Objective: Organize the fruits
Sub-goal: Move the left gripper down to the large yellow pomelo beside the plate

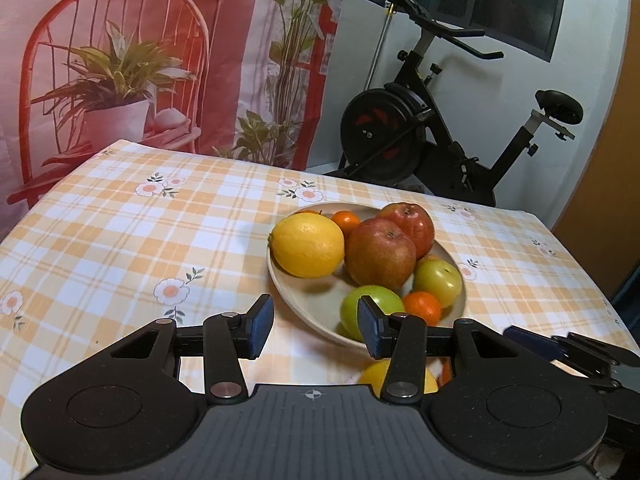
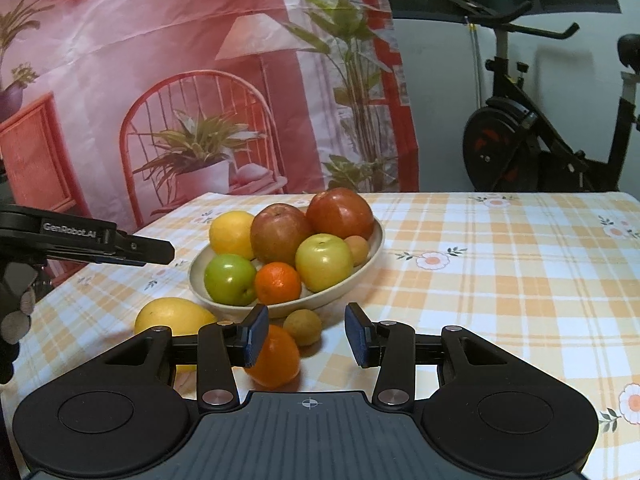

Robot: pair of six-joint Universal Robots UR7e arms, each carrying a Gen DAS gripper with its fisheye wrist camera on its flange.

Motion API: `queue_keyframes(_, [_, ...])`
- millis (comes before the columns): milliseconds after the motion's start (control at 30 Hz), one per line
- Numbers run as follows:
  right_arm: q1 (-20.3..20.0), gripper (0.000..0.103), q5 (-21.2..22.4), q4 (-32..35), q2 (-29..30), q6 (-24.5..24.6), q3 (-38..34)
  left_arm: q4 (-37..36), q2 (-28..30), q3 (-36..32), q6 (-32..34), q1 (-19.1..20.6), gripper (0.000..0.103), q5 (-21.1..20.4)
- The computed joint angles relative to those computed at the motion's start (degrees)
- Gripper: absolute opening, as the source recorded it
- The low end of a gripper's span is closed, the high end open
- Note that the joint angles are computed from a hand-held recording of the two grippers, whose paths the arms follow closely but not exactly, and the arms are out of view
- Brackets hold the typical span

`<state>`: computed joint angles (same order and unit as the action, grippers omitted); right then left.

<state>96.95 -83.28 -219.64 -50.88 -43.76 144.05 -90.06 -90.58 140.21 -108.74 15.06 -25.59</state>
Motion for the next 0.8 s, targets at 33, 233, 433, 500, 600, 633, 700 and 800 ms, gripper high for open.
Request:
queue_keyframes(33, [0.07,0.04,-0.02,-0.02,0.01,-0.21,0.07,0.71,0.07,-0.04,-0.56,-0.54,0.049,-0.26])
queue_keyframes(233, [0.06,0.04,0.4,0.34,-0.41,-0.6,0.58,2.93,0.66,-0.22,-2.88,-2.68,0.049,-1.05])
queue_keyframes(433, [0.06,0.04,0.73,1.56,-0.95,-1.51,0.83,1.87,1.23,0.13,-2.39,-3.13,0.049,-1.91])
queue_keyframes(500, [0.07,0.04,0.85,2.03,-1.09,-1.96,0.91,1.22,1.44,0.32,-1.94,-3.21,0.049,-2.21])
queue_keyframes(600, [0.02,0.04,1.05,3.27,-1.44,-2.26,0.79,0.96,1.71,0.47,-1.71,-3.59,0.049,-2.66])
queue_keyframes(633, [0.01,0.04,1.08,3.54,-1.51,-2.31,0.76,0.81,1.76,0.53,-1.59,-3.65,0.049,-2.72])
queue_keyframes(700, [0.05,0.04,1.11,3.91,-1.54,-2.46,0.69,0.52,1.88,0.63,-1.35,-3.77,0.049,-2.85])
queue_keyframes(800, [0.14,0.04,1.02,4.14,-1.52,-2.66,0.66,-0.35,1.85,0.82,-0.45,-3.77,0.049,-3.12])
